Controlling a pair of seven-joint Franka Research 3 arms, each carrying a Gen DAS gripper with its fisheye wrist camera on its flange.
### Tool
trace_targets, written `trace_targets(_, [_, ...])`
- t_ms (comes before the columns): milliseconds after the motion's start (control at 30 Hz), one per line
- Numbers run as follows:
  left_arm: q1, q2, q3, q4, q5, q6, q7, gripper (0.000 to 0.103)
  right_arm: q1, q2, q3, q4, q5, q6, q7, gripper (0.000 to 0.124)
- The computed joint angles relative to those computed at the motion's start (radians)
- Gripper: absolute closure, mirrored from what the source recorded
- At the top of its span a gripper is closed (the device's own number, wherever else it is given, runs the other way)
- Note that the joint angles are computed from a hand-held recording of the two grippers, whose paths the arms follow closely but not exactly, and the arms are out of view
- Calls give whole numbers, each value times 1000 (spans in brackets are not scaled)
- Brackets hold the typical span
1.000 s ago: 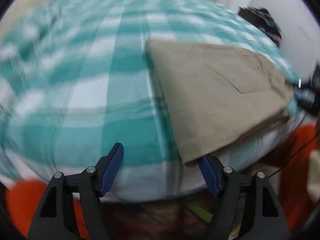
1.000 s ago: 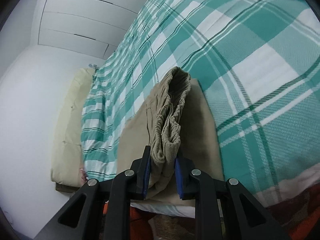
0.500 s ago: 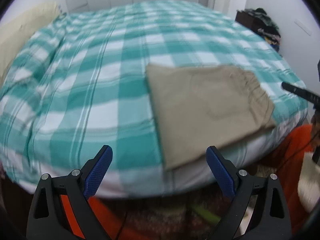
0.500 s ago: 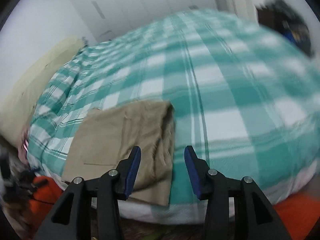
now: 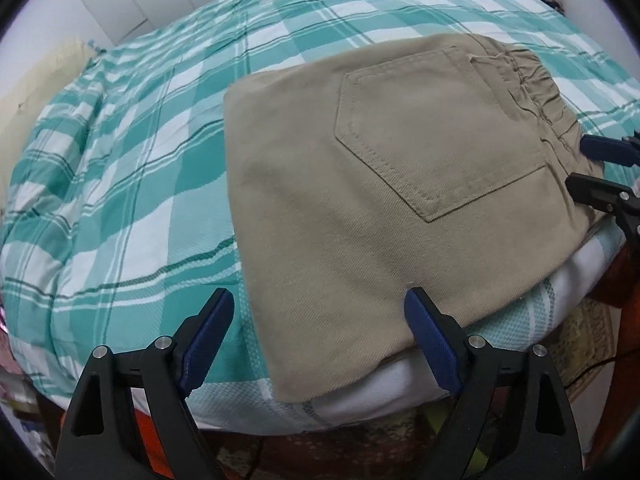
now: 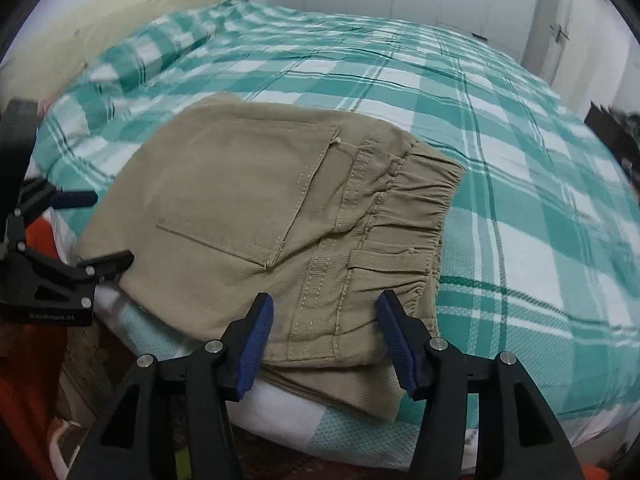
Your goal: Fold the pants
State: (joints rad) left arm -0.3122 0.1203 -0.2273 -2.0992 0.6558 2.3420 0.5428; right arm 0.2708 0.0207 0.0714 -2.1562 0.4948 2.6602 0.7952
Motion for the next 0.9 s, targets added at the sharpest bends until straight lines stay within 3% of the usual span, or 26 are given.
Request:
trace_targets(367, [-4,12,0,21,-20,-6,8,14,6,8,4,1,2,16,9,69])
trace_targets(467, [31,-48,6,-32,-111,73,79,13,3,0,1,8,5,-9,21,69])
trace_targets(500, [50,-99,16,-82,-143,129,75,7,-6,-3,-4,30,56,-56,-3,69])
trace_targets(567, [80,-160,31,-154,-161,204,37,4,-43,2,-31,95,252,-177,-72,64])
trace_targets(600, [100,-182,45,-191,-207,249,47,4,-61,12,-44,119,310,-202,-61,52])
trace_targets(633, [112,-184,54,-209,-267,276,78,4,-75,27,-51,143,333,-217,-35,49])
trace_targets(733, [119,-169,88,-292,-635,459,303,4,-141,132,-77,264,355,-379,88,51])
trace_targets(800, [109,-135,85,-302,-883,534,480,5,-186,185,-72,311,404,-467,135,51])
trace_targets(900, [126,-77,48,-249,-964,562,596,5,-224,222,-46,334,483,-541,127,51])
